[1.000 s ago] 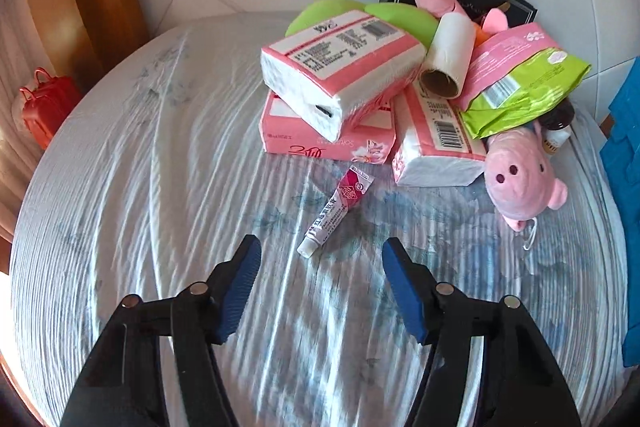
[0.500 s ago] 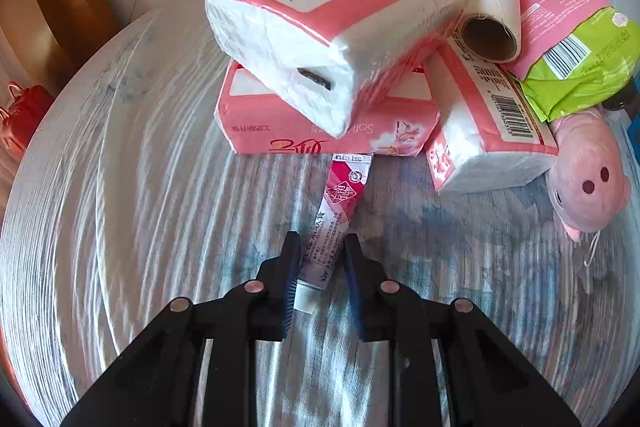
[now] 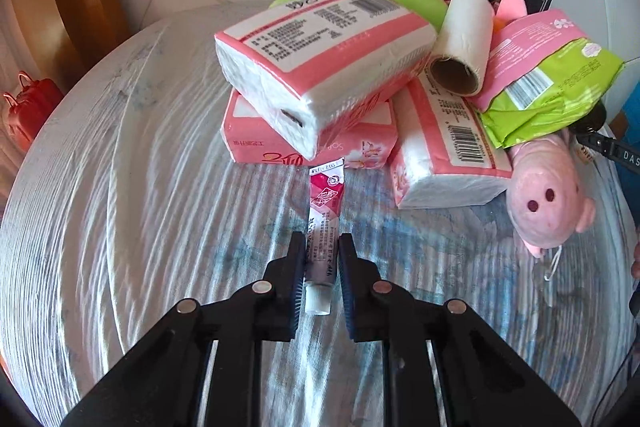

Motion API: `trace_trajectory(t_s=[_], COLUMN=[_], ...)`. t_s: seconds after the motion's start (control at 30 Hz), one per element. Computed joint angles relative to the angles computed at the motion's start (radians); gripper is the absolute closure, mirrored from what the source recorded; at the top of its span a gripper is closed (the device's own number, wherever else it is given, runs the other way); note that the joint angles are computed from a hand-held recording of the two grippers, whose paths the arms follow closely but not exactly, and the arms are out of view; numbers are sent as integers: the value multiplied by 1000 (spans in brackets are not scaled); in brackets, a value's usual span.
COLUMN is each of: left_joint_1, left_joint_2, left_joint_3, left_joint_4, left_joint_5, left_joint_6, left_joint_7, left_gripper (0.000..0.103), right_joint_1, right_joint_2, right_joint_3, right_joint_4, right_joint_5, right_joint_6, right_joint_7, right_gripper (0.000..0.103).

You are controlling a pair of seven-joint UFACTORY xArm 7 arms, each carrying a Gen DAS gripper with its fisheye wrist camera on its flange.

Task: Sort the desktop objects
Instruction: 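Grasp the pink-white ointment tube with left tool while right tool grasps white jar, then carry the tube and white jar into the blue crate and release both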

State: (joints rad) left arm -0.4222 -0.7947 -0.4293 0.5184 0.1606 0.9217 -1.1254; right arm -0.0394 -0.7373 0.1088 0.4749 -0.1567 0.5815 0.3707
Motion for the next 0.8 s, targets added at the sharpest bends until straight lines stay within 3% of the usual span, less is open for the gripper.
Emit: trace_trajectory(t_s=[0.23, 0.4, 0.6, 0.8], left_joint_1=[-23, -18, 38, 155], left_joint_2=[-87, -147, -151, -89], left_joint_3=[-77, -96, -200, -318], left_joint_4=[123, 203, 369, 576], left_joint_5=[22, 42, 43, 61], left_joint_6=[143, 192, 227, 206], left_joint_7=[-13, 38, 60, 95], left_gripper=[87, 87, 87, 87], right_joint_1=[62, 86, 80, 41], right_joint_2=[-339, -503, -590, -675], right_joint_3=[34, 93, 140, 136], right_joint_4=[-14, 89, 253, 394], right_joint_5=[38, 51, 28, 1], right_joint_6=[237, 428, 558, 649], right_joint_7=[16, 56, 53, 13], right_gripper=[57, 57, 57, 57])
